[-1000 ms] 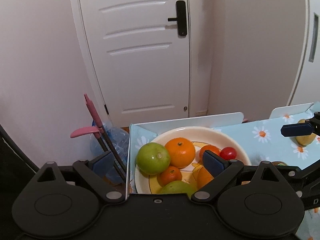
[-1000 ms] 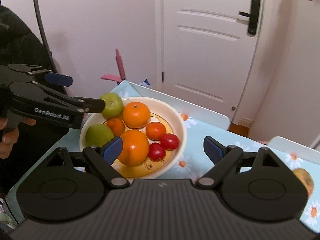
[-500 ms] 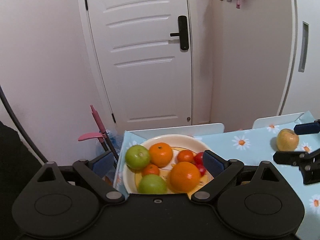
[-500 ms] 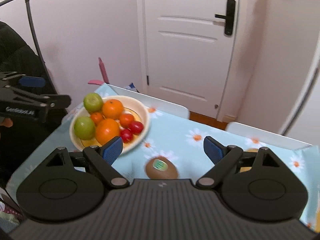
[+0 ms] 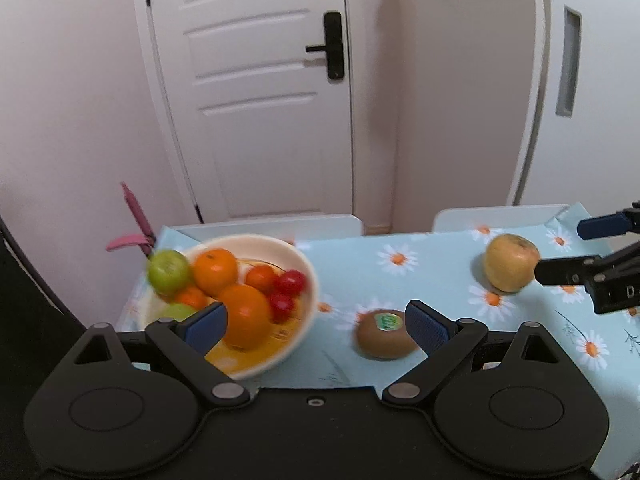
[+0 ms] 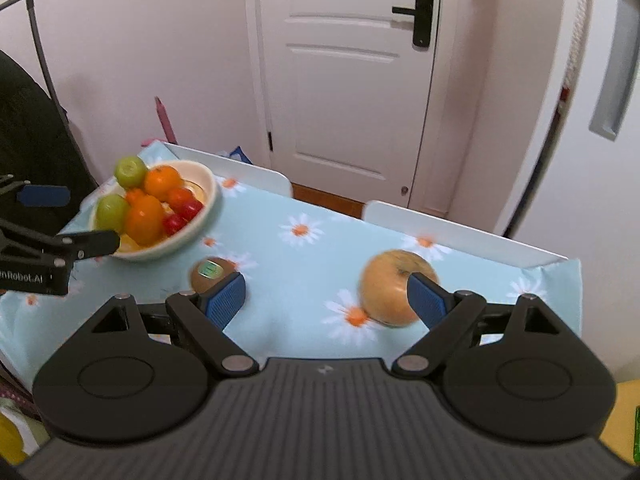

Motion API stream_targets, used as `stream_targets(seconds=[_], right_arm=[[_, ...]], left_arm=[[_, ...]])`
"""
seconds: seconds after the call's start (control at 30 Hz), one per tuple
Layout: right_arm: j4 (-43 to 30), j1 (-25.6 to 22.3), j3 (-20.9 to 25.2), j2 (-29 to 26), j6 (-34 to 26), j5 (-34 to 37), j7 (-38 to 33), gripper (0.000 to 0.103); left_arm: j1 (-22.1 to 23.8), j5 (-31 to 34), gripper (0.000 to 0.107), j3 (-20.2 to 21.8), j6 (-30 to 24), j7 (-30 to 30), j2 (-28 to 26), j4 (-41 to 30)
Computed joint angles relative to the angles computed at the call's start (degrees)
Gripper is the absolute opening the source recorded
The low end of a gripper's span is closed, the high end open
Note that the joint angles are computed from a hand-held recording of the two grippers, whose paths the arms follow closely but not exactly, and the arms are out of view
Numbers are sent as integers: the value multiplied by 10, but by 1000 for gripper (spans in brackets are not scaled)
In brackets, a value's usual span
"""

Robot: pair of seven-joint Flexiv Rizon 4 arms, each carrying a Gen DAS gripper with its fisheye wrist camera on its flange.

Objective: Organize fruits
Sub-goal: 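Move both tools back toward the kiwi and the large apple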

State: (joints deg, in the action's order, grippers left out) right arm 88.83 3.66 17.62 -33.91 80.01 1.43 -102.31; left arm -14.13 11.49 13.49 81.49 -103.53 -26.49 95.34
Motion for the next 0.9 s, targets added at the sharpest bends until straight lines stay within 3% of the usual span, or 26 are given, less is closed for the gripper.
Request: stream_targets(seconds=[0.43, 0.73, 0.9], right_arm=[[-103, -45, 34, -95, -48, 28, -79, 103], [-163, -38, 30, -138, -89, 57, -95, 103], [-177, -32, 25, -147, -100, 69, -101, 102]], left_arm=[[-45, 10, 97, 20, -40, -44, -120, -108], [-43, 4, 89, 21, -63, -49, -165, -150], [-37, 2, 76, 15, -64, -46, -170, -154]])
